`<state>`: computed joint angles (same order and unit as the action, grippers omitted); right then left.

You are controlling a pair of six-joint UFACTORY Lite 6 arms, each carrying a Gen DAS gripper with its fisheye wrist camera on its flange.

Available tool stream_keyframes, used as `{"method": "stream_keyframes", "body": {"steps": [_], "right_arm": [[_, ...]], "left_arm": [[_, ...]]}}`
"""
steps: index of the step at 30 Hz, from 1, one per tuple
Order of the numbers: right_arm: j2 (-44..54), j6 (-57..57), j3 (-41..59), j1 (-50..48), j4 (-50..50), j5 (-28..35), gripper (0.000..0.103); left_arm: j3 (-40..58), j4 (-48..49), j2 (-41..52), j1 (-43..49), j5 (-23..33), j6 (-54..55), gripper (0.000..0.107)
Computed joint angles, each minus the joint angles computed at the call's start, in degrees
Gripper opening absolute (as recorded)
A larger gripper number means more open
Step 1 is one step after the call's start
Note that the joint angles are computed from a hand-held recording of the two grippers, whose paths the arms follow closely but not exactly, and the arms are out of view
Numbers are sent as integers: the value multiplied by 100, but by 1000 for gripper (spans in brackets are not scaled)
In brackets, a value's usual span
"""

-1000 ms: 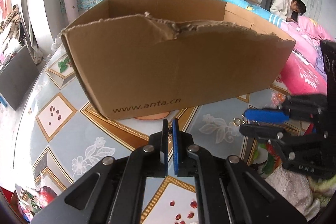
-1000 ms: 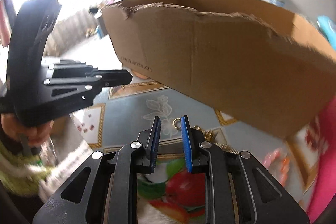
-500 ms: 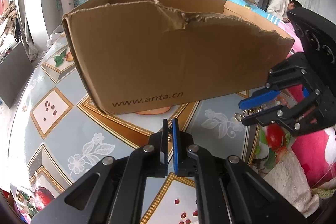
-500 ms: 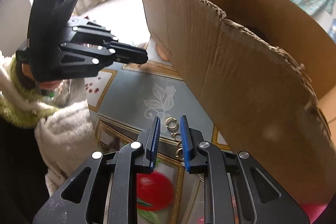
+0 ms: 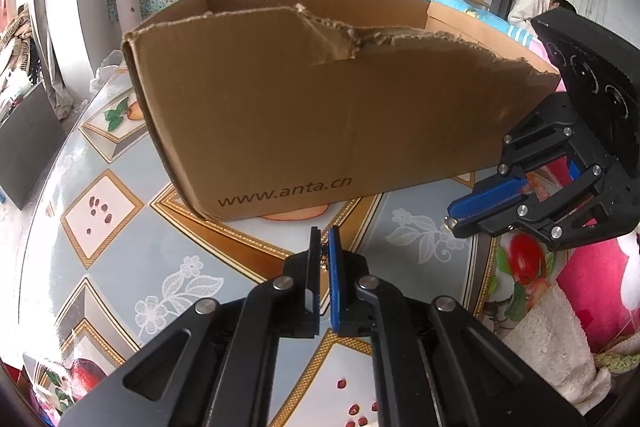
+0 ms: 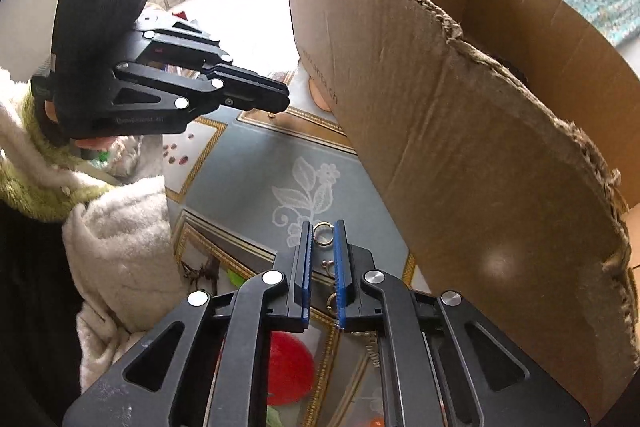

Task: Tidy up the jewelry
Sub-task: 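Lower the right gripper onto the small gold ring and close it, then carry the gold ring over the box and open the right gripper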

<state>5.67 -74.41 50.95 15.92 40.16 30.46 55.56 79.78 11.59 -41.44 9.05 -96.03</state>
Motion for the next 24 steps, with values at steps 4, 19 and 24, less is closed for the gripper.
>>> {"method": "stream_keyframes", "body": {"steps": [4, 19, 24], "right_arm": [[-225, -109, -151, -54, 277, -38, 8], [-1518, 1220, 1115, -566, 630, 1073, 8], [169, 2969, 2992, -714, -559, 1307, 8]], "left_arm": [[-166, -171, -264, -70, 113, 148, 3], [1388, -6010, -1099, 49, 704, 6620, 3], [4006, -9008, 915, 691, 1822, 9358, 3]]}}
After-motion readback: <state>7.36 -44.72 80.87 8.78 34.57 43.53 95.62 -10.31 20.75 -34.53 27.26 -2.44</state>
